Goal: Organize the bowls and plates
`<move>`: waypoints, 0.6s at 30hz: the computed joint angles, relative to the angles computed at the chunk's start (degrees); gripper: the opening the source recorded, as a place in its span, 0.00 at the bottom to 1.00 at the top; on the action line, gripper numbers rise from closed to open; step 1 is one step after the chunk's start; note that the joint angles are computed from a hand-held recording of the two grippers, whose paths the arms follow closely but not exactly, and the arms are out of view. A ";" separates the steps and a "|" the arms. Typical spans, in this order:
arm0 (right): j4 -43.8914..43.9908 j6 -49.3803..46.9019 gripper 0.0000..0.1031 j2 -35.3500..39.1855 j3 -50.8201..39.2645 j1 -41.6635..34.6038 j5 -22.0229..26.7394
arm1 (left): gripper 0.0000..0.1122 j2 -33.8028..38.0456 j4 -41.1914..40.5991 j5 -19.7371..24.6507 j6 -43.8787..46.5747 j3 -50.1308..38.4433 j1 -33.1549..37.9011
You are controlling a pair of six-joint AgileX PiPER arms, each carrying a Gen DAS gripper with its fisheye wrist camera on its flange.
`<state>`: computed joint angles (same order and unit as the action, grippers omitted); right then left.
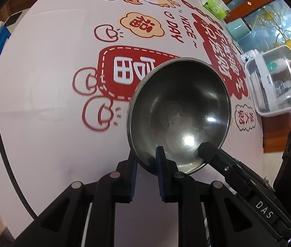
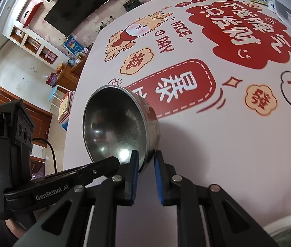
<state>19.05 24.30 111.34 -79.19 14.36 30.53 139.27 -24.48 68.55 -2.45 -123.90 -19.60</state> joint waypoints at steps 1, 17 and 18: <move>0.00 0.34 0.15 -0.82 0.95 0.31 -0.29 | 0.14 -1.41 0.00 -0.75 0.41 2.19 -0.06; -11.17 14.19 0.15 -18.01 17.63 7.36 -4.43 | 0.14 -22.68 -1.77 -8.51 7.21 30.69 -1.63; -12.36 15.29 0.15 -18.95 18.32 7.81 -4.29 | 0.14 -23.99 -2.02 -8.77 7.64 32.15 -1.87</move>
<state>6.69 39.59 92.39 -60.87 22.17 26.23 115.28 -26.50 59.78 5.20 -91.75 -21.48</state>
